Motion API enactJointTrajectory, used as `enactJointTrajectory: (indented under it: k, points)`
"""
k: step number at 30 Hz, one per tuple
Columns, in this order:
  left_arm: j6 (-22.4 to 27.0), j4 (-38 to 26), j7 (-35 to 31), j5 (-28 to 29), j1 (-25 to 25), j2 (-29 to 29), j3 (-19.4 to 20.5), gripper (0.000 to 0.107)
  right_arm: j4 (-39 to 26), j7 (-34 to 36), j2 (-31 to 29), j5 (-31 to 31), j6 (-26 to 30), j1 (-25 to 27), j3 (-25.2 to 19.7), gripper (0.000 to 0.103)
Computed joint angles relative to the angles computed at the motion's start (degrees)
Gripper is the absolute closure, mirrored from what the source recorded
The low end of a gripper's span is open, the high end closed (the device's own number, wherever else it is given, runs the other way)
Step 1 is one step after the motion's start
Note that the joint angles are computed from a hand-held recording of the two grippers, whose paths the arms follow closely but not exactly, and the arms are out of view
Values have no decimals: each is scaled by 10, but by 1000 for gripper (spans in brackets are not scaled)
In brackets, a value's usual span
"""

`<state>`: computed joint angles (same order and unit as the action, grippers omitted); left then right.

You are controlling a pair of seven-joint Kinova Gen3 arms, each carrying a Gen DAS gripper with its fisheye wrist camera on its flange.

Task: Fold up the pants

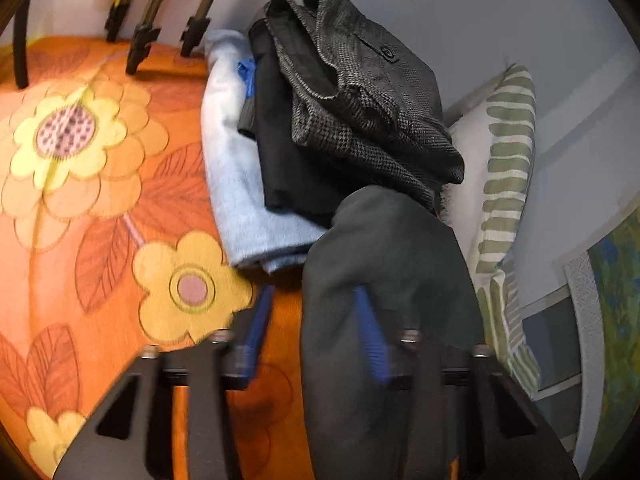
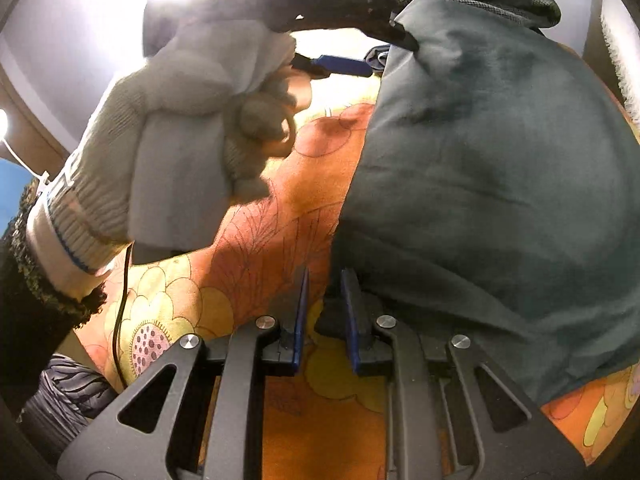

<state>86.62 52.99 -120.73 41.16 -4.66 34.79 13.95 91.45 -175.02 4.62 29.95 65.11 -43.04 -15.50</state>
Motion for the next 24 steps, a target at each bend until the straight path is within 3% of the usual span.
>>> enactJointTrajectory:
  k: [2,7,11,14,18,22,23,24]
  points:
    - [-9,-4,-1,-6,7,-2,-2,98,2,1,0,2,0,-2,-2,86]
    - [-57,3,-9,-24,26,-23,-12,101,23,-3,-15,-3,-25,7,0,86]
    - [-38,-25,8,-29,17,-13,-7,100,43,14,-28,-14,-50,25,-1,86]
    - [-28,-27,-5,-41,11,-22,-9,96,53,28,-38,-25,-57,36,-5,86]
    - [-30,-2,-31,-51,2,-48,-14,81,69,30,-63,-35,-71,46,-13,86]
    - [-28,26,-36,-51,1,-70,-21,60,57,-16,-79,44,-15,34,-57,86]
    - [-25,35,-38,-50,-2,-76,-23,59,57,-24,-88,58,3,34,-63,82]
    - [-18,37,-38,-49,-3,-77,-24,59,59,-31,-99,69,16,37,-66,70]
